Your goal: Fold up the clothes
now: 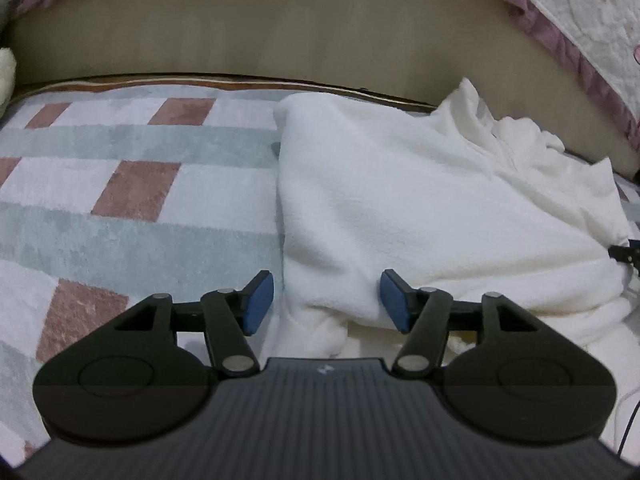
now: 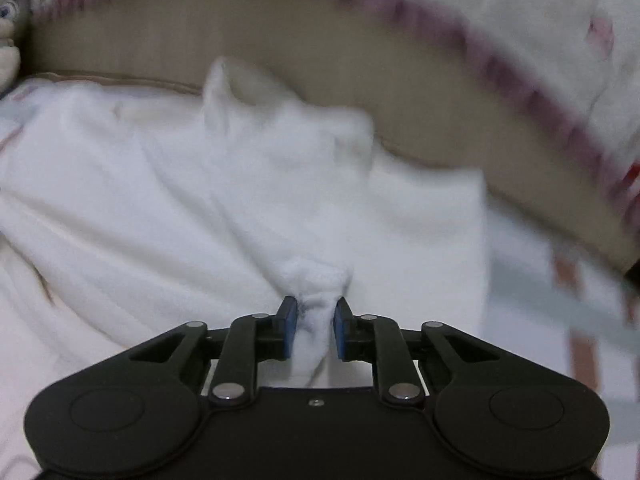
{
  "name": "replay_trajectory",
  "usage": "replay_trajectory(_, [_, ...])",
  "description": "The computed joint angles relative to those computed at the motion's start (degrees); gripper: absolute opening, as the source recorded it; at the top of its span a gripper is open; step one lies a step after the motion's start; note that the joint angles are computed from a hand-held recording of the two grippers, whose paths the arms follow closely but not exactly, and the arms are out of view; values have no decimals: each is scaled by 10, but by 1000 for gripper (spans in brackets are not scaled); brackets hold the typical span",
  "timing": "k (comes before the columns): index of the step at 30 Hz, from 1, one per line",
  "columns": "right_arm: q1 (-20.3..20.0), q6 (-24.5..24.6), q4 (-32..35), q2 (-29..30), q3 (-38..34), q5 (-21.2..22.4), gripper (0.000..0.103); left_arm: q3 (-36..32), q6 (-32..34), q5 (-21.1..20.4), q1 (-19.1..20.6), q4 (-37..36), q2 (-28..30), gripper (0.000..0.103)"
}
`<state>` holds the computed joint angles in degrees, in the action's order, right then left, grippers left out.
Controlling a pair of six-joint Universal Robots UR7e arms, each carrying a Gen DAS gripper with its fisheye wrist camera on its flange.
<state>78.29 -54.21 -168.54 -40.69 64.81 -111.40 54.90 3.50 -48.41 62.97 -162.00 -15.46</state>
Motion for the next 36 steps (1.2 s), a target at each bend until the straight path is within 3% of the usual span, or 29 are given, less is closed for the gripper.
replay_trajectory(2, [-3, 29, 17, -7, -1, 10, 23, -6, 7, 13, -2, 8, 3, 60])
replay_trajectory(4, [-4, 50, 29, -11, -3, 6, 42, -19, 2, 38, -4, 32, 9, 65])
replay_trajectory(7, [-7, 68, 45, -15, -6, 2, 54, -28, -51, 37, -1, 81, 4, 69])
replay_trajectory(10, [-15, 117, 74, -24, -8, 13, 55, -24, -105, 23, 2, 114, -8, 69])
replay_trajectory(14, [-20, 149, 76, -29, 1, 20, 59, -8, -85, 43, -9, 114, -18, 69])
replay_trajectory(18, [-13, 139, 86, -18, -18, -4, 65, 8, -87, 46, -16, 124, -32, 69])
replay_trajectory(22, [-8, 116, 76, -13, -21, -27, 74, 12, -131, 53, -20, 174, -43, 69])
replay_trajectory(27, [4, 103, 38, -35, 24, -49, 73, 50, -190, 52, -34, 211, -76, 72])
replay_trajectory(28, [7, 83, 17, -42, 42, -54, 71, 62, -207, 53, -39, 216, -86, 74])
replay_trajectory(30, [20, -19, -36, -63, 100, -61, 68, 86, -240, 47, -49, 231, -106, 78])
replay_trajectory(32, [28, -82, -31, -100, 158, -34, 64, 111, -278, 38, -58, 262, -127, 80])
replay_trajectory(36, [41, -69, 121, -182, 228, 64, 63, 166, -354, 26, -69, 331, -162, 80])
